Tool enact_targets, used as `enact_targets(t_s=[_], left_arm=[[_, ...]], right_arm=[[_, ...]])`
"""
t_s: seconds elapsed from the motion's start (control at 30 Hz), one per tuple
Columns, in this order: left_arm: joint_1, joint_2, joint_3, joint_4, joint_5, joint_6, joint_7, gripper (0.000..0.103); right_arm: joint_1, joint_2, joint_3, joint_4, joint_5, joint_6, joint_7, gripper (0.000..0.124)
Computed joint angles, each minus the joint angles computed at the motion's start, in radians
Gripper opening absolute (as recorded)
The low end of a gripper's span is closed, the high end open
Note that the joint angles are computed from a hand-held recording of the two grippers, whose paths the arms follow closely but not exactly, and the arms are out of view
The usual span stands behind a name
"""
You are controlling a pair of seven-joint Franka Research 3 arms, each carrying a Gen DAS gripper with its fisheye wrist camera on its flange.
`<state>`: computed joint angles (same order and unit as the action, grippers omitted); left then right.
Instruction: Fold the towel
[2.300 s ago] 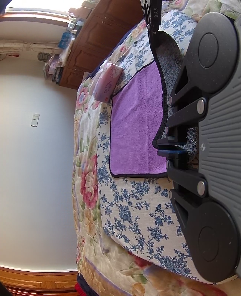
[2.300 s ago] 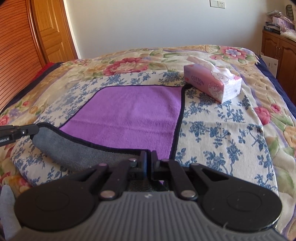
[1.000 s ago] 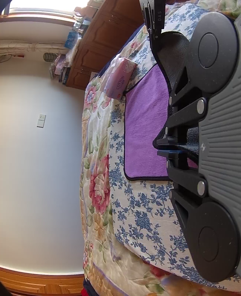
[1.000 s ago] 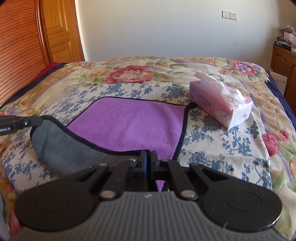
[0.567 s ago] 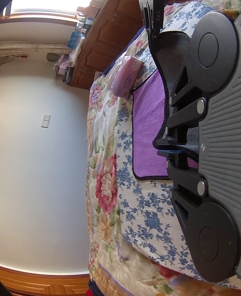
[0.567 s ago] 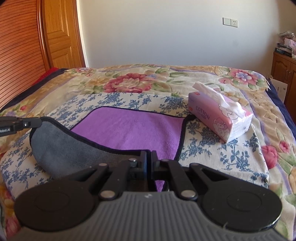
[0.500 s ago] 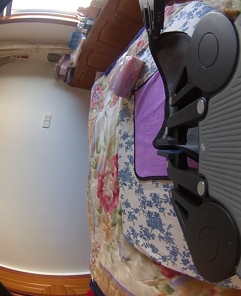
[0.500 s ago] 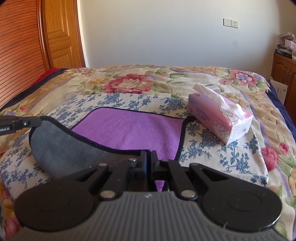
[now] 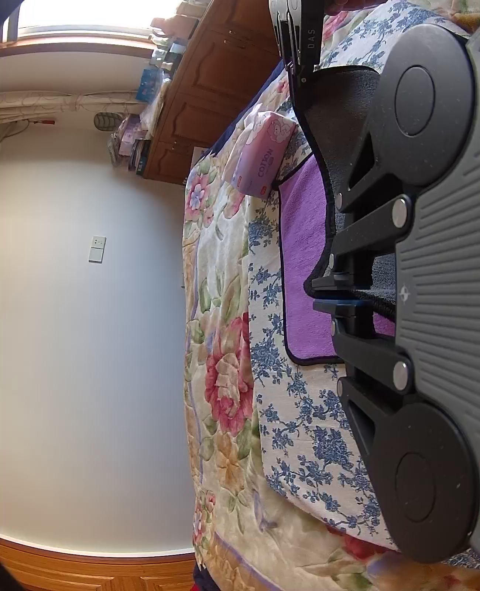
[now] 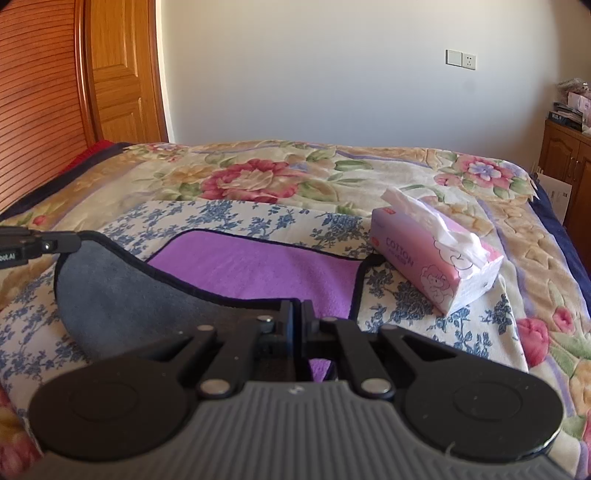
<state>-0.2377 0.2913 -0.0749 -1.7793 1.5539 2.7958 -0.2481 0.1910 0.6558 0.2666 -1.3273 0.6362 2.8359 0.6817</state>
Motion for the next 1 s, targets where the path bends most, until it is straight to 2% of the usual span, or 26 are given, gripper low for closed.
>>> enact_targets(t_s=[0.47, 0.6, 1.0], left_arm=[[-0.001, 0.057, 0.026, 0.078, -0.021, 0.020, 0.047, 0.005], [-0.006, 0.079, 0.038, 0.109, -0.026, 0.023, 0.061, 0.005], [-0.020, 0.143, 0.076, 0.191, -0.020, 0.044, 0.052, 0.005]], right_arm=[[0.024, 0.094, -0.008, 0.141, -0.060, -0.008, 0.002, 0.005], [0.036, 0.126, -0.027, 0.199, -0.082, -0.036, 0.051, 0.005], [0.063, 0.225, -0.047, 0.348, -0.155, -0.055, 0.090, 0.005]])
